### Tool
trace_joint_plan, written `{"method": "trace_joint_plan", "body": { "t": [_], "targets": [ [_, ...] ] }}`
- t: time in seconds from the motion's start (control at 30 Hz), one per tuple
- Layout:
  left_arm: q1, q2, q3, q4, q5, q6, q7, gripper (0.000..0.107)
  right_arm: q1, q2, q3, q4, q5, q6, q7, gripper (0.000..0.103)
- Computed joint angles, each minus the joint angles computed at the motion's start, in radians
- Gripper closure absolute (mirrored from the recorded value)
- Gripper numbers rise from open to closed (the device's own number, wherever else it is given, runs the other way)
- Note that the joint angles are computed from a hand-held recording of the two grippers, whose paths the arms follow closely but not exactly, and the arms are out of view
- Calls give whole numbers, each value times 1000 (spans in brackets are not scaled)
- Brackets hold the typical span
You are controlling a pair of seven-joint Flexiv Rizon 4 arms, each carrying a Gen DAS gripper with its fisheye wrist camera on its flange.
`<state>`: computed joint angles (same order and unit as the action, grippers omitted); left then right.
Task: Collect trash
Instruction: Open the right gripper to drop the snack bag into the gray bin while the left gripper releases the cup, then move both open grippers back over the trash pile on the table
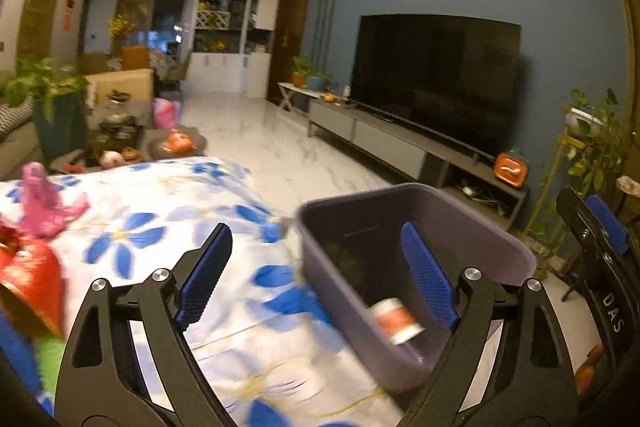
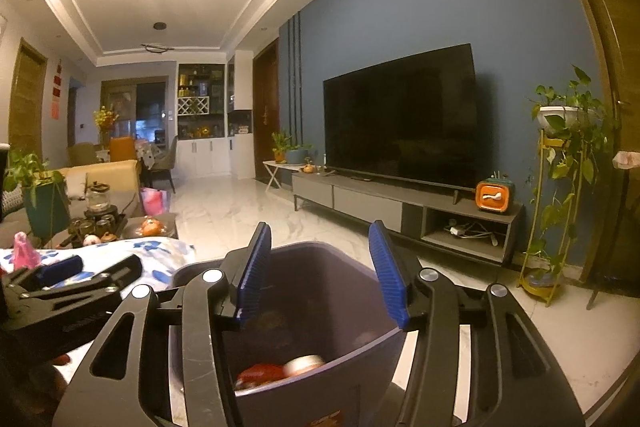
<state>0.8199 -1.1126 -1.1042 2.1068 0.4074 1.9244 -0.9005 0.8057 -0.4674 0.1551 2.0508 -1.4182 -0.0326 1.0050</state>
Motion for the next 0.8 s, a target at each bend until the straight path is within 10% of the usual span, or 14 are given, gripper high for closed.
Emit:
{"method": "trace_joint_plan", "body": {
  "t": [0.8],
  "targets": [
    [342,125,178,66,212,205,-262,18,75,-87,-38,-122,-233,181,-9,25]
  ]
}}
